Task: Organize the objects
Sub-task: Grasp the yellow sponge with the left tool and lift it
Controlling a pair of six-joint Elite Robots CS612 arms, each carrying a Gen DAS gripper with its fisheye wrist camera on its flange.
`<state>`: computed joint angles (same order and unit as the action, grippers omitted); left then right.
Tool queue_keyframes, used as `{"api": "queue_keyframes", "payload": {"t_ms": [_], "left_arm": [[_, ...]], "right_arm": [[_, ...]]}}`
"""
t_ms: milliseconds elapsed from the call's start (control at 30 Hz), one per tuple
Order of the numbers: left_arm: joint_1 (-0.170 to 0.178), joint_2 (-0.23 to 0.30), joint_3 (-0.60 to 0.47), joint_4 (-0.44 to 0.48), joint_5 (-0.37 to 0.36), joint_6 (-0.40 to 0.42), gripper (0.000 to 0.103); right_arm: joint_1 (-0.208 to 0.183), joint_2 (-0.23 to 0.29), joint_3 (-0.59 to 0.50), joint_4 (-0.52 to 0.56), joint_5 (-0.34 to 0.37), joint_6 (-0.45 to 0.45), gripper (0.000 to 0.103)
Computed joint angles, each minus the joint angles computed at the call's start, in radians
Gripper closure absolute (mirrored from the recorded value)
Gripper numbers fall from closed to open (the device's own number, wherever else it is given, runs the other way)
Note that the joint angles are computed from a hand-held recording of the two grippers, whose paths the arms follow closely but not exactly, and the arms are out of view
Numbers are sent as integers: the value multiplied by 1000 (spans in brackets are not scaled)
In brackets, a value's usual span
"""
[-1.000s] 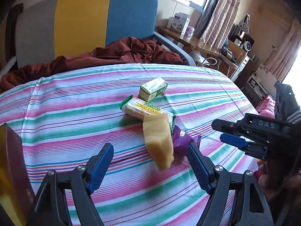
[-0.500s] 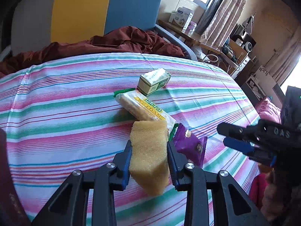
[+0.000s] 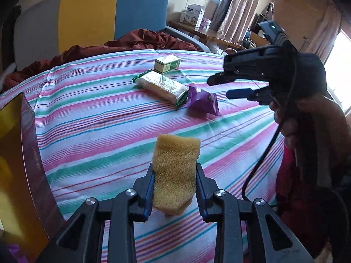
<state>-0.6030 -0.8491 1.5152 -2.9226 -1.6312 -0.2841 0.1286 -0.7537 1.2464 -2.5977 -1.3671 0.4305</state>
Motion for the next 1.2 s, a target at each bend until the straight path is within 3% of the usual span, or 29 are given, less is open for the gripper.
{"api": "queue_keyframes", "payload": {"t_ms": [233,300,367,633,733,800,900,1200], "left_arm": [[-5,-8,25,-34,9,36,71],[-2,-6,24,-35,1,29,71],[1,-4,23,-39,-7,21,71],[8,5,19,-54,-22,14,71],[9,5,20,-57,-25,12,71],[10,3,26,-66,-29,11,71],[6,3,27,-68,-26,9,71],[-4,-16,55,-75,-2,16,71]], "right_arm": [[30,24,-64,78,-18,-169,54],[42,39,-102,117,-40,-234,46],[54,61,-151,172,-58,-308,36],[101,198,-394,380,-233,-469,36],[100,226,-434,414,-226,-477,37],[94,215,-412,393,-160,-487,53],[106,195,-371,372,-171,-555,53],[105,111,-221,356,-98,-565,53]]}}
